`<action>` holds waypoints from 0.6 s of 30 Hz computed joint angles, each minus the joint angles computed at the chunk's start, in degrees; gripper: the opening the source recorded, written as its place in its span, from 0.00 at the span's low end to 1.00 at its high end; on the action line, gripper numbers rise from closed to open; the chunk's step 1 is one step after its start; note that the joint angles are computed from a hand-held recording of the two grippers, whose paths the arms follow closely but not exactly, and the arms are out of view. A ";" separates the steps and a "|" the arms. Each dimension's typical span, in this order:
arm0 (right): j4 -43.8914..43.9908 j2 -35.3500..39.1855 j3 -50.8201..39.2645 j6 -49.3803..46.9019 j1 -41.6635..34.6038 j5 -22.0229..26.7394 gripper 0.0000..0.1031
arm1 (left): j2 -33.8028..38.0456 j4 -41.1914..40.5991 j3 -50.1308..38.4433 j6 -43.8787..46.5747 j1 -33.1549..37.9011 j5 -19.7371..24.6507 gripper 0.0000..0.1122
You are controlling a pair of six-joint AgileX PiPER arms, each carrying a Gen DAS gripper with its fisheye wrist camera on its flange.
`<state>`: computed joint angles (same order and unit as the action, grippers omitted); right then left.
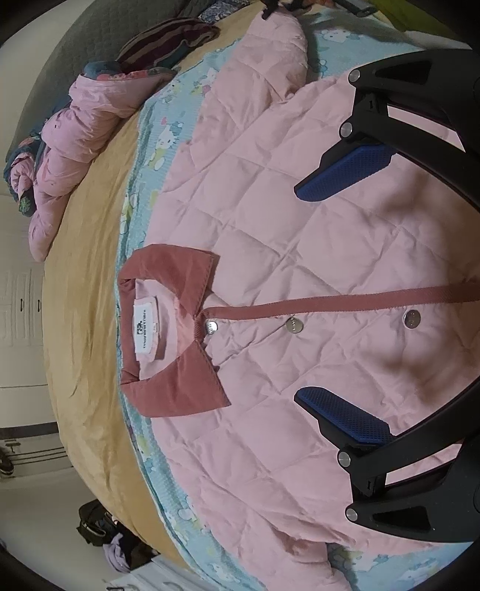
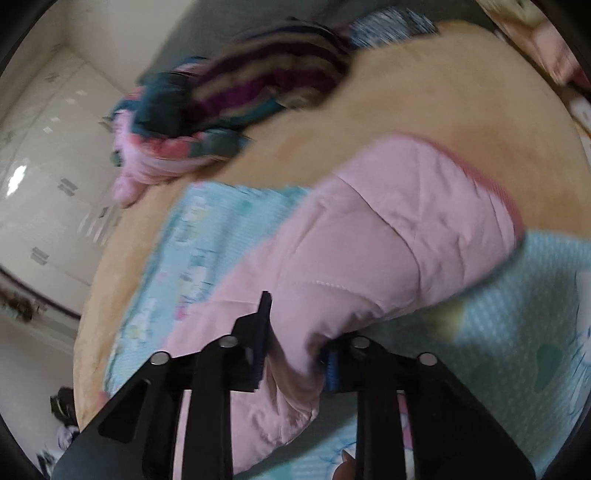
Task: Fold large clothes
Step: 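Lift the sleeve cuff with the right tool and fold it across the jacket front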
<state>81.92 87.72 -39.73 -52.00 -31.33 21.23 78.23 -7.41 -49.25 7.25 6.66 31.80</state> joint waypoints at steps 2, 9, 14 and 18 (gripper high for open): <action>-2.54 -3.19 -1.03 2.45 1.32 0.96 0.18 | -0.42 -0.78 -1.28 1.02 0.71 1.24 0.84; -14.16 -10.86 -5.96 13.71 10.49 -0.79 0.17 | -2.64 -7.63 -6.23 8.49 5.75 6.88 0.84; -26.06 -14.11 -9.04 26.67 17.77 -2.43 0.17 | -2.96 -14.32 -11.17 15.03 11.16 11.93 0.84; -37.65 -15.73 -11.18 38.35 23.72 -3.94 0.16 | -2.38 -19.10 -15.03 19.33 15.83 16.33 0.84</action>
